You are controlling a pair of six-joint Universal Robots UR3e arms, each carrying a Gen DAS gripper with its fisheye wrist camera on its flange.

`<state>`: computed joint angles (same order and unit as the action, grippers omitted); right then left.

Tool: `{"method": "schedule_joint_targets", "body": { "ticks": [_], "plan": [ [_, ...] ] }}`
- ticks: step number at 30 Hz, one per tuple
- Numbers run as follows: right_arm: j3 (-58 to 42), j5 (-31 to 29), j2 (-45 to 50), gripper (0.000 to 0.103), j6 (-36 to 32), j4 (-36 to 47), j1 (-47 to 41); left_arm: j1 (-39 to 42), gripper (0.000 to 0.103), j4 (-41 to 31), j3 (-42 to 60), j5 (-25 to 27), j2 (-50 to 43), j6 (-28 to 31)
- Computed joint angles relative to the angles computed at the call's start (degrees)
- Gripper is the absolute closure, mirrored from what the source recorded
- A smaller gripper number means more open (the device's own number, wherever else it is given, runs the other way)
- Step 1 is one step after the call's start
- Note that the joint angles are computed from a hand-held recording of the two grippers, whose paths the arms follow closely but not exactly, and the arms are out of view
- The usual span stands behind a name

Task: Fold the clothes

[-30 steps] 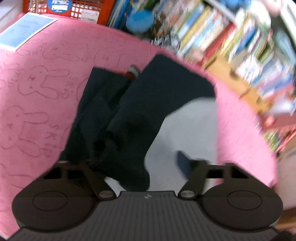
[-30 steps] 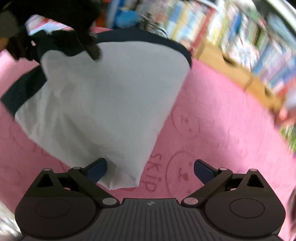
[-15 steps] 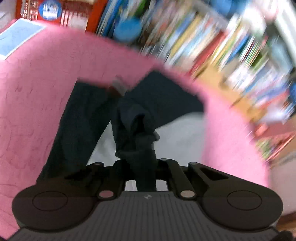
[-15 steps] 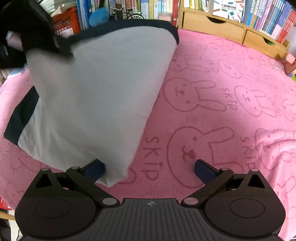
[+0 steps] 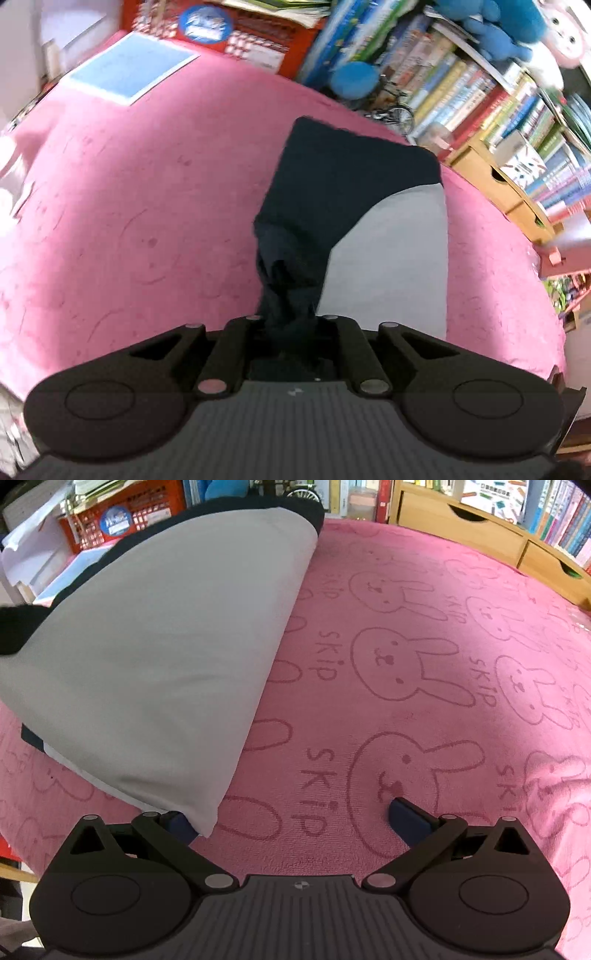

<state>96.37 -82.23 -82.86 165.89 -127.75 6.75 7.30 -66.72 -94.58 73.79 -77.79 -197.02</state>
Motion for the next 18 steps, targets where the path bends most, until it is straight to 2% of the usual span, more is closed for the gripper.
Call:
{"method": "schedule_joint_targets", "body": {
  "ticks": [5, 10, 11, 13, 15, 18],
  "plan": [
    [-0.79, 0.3, 0.72, 0.0, -0.6, 0.29, -0.29, 3.78, 0.089, -2.15, -1.37, 0.01, 4.37, -0.68],
    [3.91, 1.03, -1.95, 0.0, -0.62, -3.43, -0.54, 4.19, 0.091, -6.07, -0.11, 11.38, 6.77, -1.64],
    [5.21, 1.21, -2.62, 0.0, -0.54, -4.72, -0.59, 5.26, 0.091, -7.5, -0.22, 10.39, 7.84, -0.12],
    [8.24, -2.38, -5.91, 0.0, 0.28, -7.14, 2.63, 6.68, 0.09, -9.92, -0.57, 7.78, 9.77, 3.09],
    [9.18, -7.71, -6.01, 0.0, -0.85, -11.47, 6.16, 5.13, 0.085, -10.26, -0.57, 7.19, 10.2, 4.64],
    [16.11, -18.03, -4.42, 0.0, -10.27, -31.35, 15.21, -1.33, 0.078, -5.43, 0.11, 9.73, 6.93, 4.12]
  ]
}}
